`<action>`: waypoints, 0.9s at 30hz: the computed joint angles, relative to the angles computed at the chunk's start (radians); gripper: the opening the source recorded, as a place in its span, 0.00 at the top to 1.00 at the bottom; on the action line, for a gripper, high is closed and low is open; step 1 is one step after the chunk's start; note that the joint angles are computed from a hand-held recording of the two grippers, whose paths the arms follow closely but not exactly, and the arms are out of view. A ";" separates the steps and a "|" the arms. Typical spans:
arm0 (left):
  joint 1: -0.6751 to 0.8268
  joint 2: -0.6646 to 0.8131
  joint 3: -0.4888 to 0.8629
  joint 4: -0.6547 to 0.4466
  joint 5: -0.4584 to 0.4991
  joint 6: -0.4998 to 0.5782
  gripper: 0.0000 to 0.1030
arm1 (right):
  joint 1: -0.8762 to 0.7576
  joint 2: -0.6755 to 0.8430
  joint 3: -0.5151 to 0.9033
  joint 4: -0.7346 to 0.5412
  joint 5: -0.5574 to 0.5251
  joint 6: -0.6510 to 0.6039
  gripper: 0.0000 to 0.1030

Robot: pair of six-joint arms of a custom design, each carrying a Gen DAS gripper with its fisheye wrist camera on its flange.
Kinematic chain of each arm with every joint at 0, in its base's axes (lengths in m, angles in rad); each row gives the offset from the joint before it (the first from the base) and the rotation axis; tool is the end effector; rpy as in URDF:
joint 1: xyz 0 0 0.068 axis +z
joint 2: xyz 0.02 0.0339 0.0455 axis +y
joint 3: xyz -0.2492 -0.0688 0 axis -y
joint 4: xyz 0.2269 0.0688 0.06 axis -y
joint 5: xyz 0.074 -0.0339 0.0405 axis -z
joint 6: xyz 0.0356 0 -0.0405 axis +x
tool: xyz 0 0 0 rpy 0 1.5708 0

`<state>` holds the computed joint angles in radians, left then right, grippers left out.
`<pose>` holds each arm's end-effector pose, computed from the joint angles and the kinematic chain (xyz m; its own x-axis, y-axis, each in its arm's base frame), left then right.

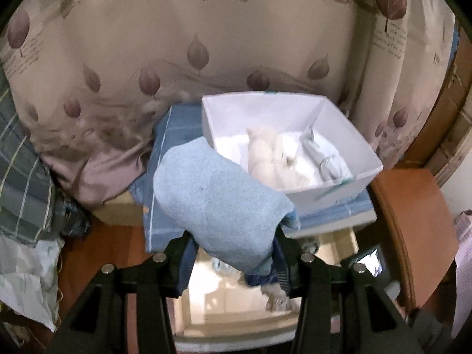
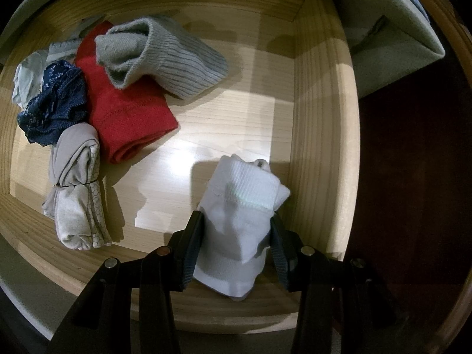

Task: Take underwear out of drawer
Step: 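Lower the pale blue sock into the white box and open the left gripper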

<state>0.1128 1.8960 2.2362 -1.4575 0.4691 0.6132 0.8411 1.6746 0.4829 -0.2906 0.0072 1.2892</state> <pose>0.3395 0.0223 0.3868 -0.6750 0.4401 -0.5922 0.5929 0.8013 -0.0802 0.1303 0.1453 0.0636 -0.9001 0.4345 -0.0314 0.4309 0.8986 0.0829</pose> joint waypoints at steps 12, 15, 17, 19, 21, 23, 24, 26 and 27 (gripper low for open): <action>-0.218 0.180 0.176 0.108 -0.112 -0.130 0.55 | 0.002 -0.034 -0.017 -0.012 0.002 0.004 0.61; -0.252 0.193 0.145 0.153 -0.143 -0.126 0.55 | 0.002 -0.037 -0.022 -0.010 0.001 0.006 0.60; -0.269 0.204 0.113 0.175 -0.171 -0.126 0.55 | -0.002 -0.041 -0.027 -0.006 0.000 0.004 0.60; -0.283 0.219 0.099 0.185 -0.203 -0.128 0.55 | -0.004 -0.042 -0.028 -0.005 -0.002 0.005 0.60; -0.292 0.241 0.091 0.184 -0.217 -0.134 0.55 | -0.005 -0.040 -0.025 -0.006 -0.002 0.005 0.60; -0.299 0.236 0.054 0.211 -0.239 -0.140 0.54 | -0.006 -0.040 -0.025 -0.007 -0.002 0.004 0.60; -0.303 0.247 0.055 0.210 -0.251 -0.142 0.54 | -0.007 -0.039 -0.024 -0.007 -0.003 0.002 0.60; -0.304 0.267 0.070 0.197 -0.261 -0.143 0.52 | -0.010 -0.036 -0.024 -0.005 -0.003 -0.003 0.60; -0.303 0.271 0.074 0.198 -0.256 -0.148 0.52 | -0.005 -0.033 -0.025 0.000 -0.002 0.004 0.60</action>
